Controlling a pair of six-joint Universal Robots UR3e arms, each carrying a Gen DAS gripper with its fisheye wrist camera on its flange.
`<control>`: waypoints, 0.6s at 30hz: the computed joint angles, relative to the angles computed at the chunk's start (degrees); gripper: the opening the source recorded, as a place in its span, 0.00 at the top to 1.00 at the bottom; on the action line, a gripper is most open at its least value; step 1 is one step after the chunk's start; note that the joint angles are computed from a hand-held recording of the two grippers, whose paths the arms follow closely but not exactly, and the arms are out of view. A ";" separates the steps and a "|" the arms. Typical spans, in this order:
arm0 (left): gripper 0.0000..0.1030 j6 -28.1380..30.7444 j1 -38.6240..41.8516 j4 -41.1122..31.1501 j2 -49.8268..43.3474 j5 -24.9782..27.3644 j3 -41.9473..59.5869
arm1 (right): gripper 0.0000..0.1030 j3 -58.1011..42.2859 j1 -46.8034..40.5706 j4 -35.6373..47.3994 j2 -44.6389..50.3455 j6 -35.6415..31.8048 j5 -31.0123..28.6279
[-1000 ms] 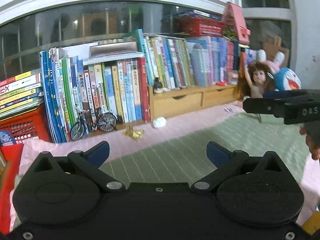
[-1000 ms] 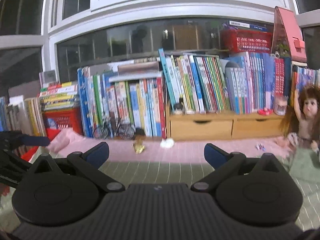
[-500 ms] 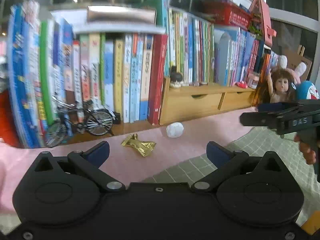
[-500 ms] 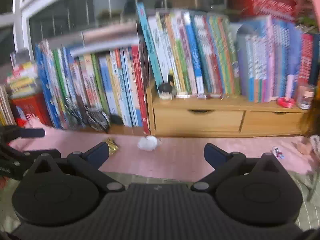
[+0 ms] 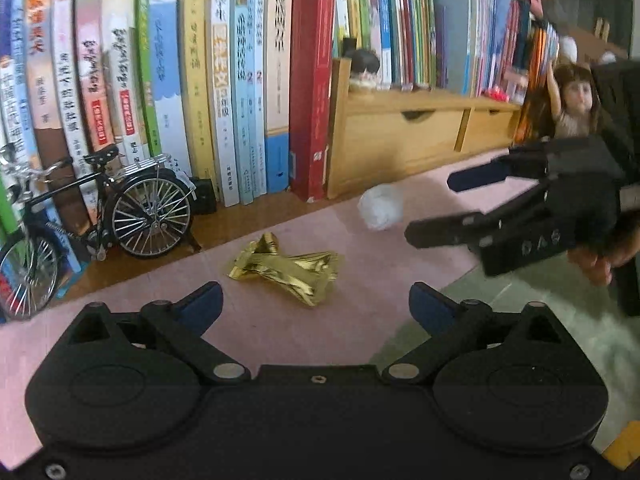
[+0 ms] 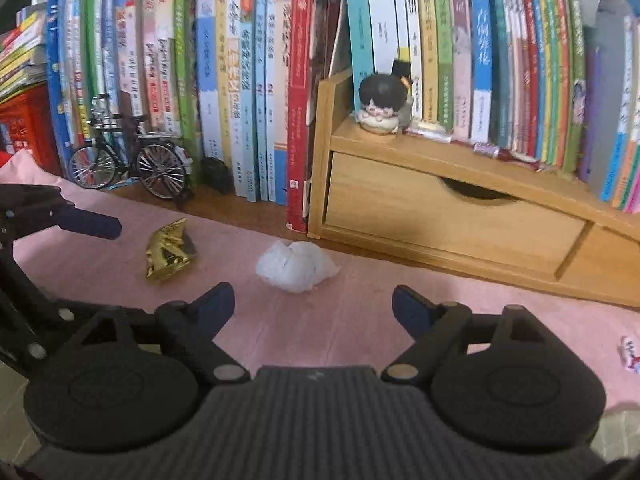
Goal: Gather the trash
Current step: 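Move the left tool to the gold wrapper while the right tool approaches the white tissue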
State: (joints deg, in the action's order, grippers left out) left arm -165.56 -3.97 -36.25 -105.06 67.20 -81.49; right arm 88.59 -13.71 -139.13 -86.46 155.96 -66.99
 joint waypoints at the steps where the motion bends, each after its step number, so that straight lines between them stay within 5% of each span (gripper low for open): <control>1: 0.07 0.34 0.14 -0.36 -1.08 0.10 0.94 | 0.11 -1.11 -0.09 0.81 1.03 0.09 0.85; 7: 0.07 1.92 2.03 -4.24 -6.91 -2.96 9.01 | 0.11 -7.92 0.17 3.62 6.82 -2.12 3.25; 11: 0.09 2.03 1.80 -11.40 -11.81 -1.62 17.90 | 0.27 -13.30 0.34 9.27 9.91 -3.63 4.10; 18: 0.37 0.87 -0.21 -14.45 -15.25 0.78 24.91 | 0.31 -12.68 1.52 6.90 11.03 -5.67 2.29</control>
